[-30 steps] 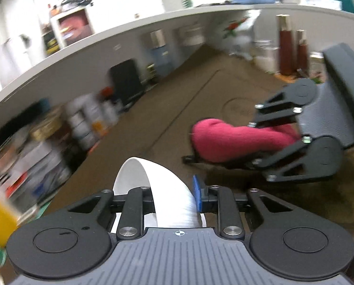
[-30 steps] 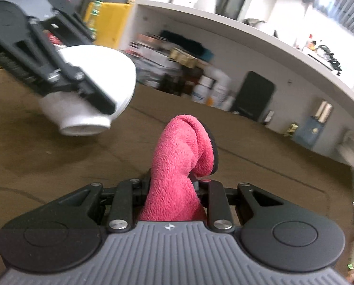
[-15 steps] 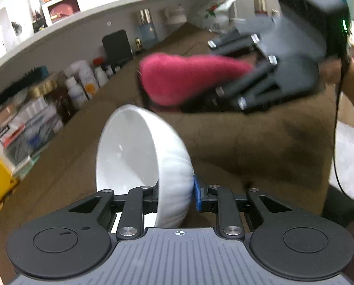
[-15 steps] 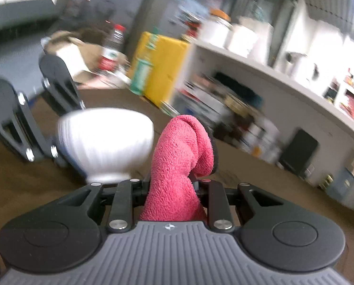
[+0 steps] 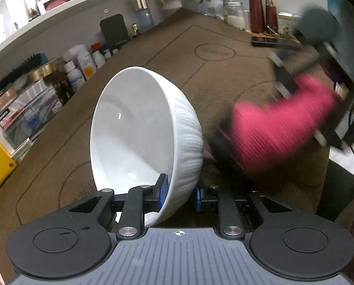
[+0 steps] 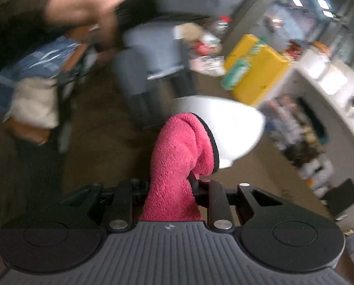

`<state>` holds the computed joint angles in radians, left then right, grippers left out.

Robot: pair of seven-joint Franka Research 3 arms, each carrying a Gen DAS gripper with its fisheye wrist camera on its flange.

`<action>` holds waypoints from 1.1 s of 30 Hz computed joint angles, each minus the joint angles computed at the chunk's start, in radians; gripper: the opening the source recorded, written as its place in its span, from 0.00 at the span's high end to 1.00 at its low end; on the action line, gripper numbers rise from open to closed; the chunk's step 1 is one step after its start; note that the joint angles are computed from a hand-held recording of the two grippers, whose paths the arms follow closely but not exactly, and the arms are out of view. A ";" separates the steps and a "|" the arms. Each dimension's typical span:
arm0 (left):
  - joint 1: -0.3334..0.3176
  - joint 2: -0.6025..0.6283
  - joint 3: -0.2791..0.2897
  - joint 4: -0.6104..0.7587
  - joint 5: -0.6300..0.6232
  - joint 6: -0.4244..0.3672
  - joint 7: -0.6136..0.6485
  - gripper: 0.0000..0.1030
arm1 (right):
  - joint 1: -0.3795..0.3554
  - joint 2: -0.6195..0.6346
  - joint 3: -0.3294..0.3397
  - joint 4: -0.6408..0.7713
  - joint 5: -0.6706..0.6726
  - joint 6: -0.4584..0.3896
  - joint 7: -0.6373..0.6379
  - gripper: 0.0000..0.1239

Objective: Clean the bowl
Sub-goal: 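Keep wiping the bowl's outer wall with the towel in the right gripper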

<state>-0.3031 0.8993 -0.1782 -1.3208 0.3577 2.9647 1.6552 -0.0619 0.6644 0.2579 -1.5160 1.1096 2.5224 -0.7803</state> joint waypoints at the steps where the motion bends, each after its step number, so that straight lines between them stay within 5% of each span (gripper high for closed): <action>1: -0.004 -0.001 0.006 -0.001 0.001 0.002 -0.004 0.77 | 0.004 0.023 0.006 0.046 0.023 0.025 0.020 0.80; 7: 0.004 0.007 -0.002 0.015 -0.002 -0.008 -0.001 0.77 | 0.054 0.199 0.024 0.339 0.008 0.174 0.181 0.80; 12: 0.001 0.011 -0.002 0.024 -0.005 -0.028 0.012 0.76 | 0.081 0.278 0.012 0.442 -0.153 0.134 0.308 0.80; 17: -0.005 0.013 0.003 0.036 -0.009 -0.050 0.007 0.76 | 0.029 0.205 0.065 0.282 -0.209 0.126 0.212 0.80; 26: -0.013 0.025 0.008 0.068 -0.011 -0.086 0.018 0.76 | 0.009 0.080 0.053 0.049 -0.241 0.140 0.155 0.80; 33: -0.017 0.040 0.008 0.098 -0.012 -0.111 0.032 0.75 | -0.010 0.001 0.033 -0.018 -0.213 0.042 0.130 0.80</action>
